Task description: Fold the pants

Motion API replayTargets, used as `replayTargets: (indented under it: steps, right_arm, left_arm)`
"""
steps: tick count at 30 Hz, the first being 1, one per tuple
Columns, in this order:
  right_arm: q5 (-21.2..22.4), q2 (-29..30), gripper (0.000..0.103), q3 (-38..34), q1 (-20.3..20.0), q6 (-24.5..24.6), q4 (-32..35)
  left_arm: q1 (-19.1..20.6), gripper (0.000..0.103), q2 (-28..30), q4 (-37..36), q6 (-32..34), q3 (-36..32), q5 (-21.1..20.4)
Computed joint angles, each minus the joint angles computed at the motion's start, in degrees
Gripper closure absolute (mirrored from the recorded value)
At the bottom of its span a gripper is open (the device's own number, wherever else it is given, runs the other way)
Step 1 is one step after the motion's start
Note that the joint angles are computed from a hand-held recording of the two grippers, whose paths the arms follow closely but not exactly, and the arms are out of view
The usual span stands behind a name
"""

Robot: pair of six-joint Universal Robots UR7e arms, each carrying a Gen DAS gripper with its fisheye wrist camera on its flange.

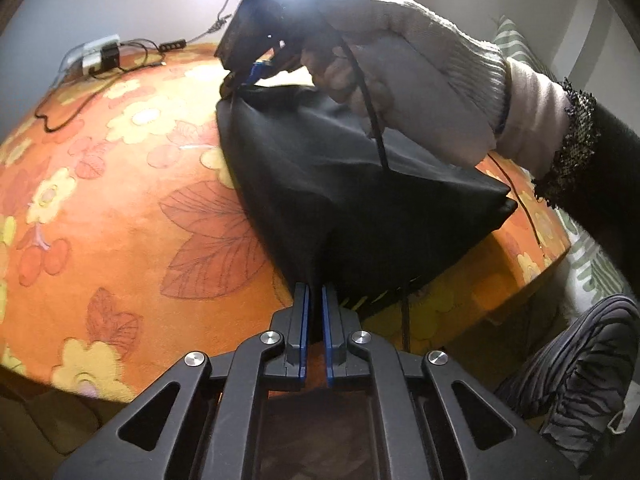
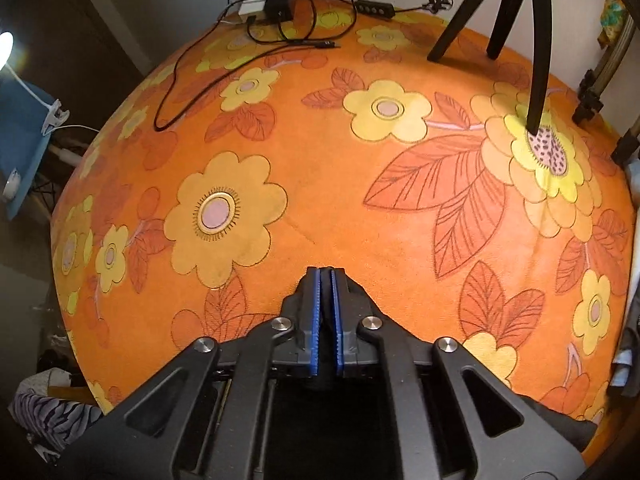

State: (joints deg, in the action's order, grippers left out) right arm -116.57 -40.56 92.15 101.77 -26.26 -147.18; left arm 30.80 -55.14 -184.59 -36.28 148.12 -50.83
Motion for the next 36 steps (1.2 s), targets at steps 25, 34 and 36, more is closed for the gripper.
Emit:
replayTargets:
  steps: [25,34,36]
  right_arm:
    - [-3.4,-25.9,0.077,26.6,-8.4,-3.4,-9.4]
    - [4.9,-37.2,0.076,30.6,-13.1,0.8,-5.3]
    - [4.3,-38.0,0.076,31.7,-13.8,0.8,-4.9]
  left_arm:
    - [1.5,0.091,3.6,-2.5,9.9,-6.2,-1.5]
    - [1.9,0.078,6.2,-5.1,12.9,-8.5,-5.3]
    - [1.3,0.078,7.0,-5.2,13.8,-9.1,-5.3]
